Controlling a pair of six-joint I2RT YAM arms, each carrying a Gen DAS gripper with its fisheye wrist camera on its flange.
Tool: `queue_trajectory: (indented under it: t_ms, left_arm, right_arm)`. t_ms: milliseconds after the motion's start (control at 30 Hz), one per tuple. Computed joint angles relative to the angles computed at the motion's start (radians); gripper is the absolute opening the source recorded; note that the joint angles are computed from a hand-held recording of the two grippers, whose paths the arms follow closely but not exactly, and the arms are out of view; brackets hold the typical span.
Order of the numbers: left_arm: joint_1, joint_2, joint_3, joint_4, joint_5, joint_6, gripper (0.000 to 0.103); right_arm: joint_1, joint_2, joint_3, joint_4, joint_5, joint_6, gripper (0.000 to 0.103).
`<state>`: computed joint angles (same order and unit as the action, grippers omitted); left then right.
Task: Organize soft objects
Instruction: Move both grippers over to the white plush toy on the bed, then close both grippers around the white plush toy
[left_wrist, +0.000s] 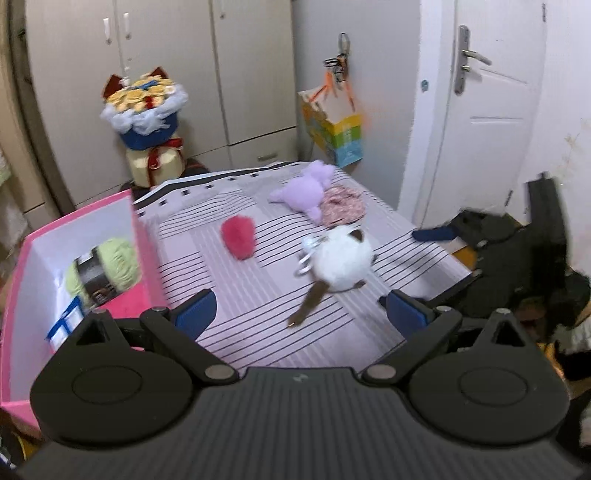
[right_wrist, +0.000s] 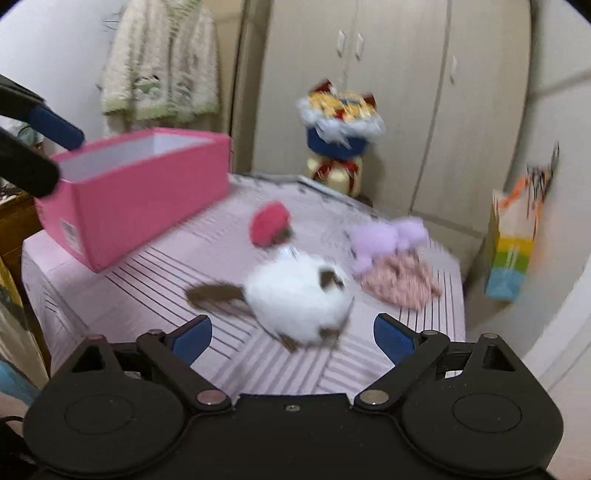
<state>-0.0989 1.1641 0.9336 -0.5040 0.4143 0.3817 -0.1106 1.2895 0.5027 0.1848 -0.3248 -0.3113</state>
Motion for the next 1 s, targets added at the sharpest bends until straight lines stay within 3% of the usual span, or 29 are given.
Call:
queue_trajectory:
  t_ms: [233, 433, 567, 700, 900, 1000]
  left_arm:
    - [-0.082, 0.169, 0.074, 0.036, 0.005, -0.084, 0.097]
    - [-0.112, 0.325, 0.104, 0.145, 0.021, -0.196, 0.091]
    - [-0.136, 0.435, 0.140, 0.204, -0.009, -0.250, 0.086]
    - [-0.139, 0.534, 0.181, 0.269, 0.022, -0.312, 0.079]
    - [-0.131, 0.622, 0.186, 0.389, 0.112, -0.449, 0.077]
    - [-0.131, 0.635, 0.151, 0.460, 0.127, -0.486, 0.064]
  right_arm:
    - [-0.062, 0.131, 0.002, 0.135, -0.086, 0.054, 0.096]
    - [-0.045, 0.250, 0.073, 0.134, -0.089, 0.095, 0.096]
    - [-0.047, 0.334, 0.158, 0.101, -0.160, 0.091, 0.096]
    - [-0.008, 0.386, 0.187, 0.164, -0.096, 0.128, 0.096]
    - [0.009, 0.402, 0.166, 0.241, -0.091, 0.195, 0.094]
    - [0.004, 0.421, 0.168, 0.248, -0.108, 0.283, 0.086]
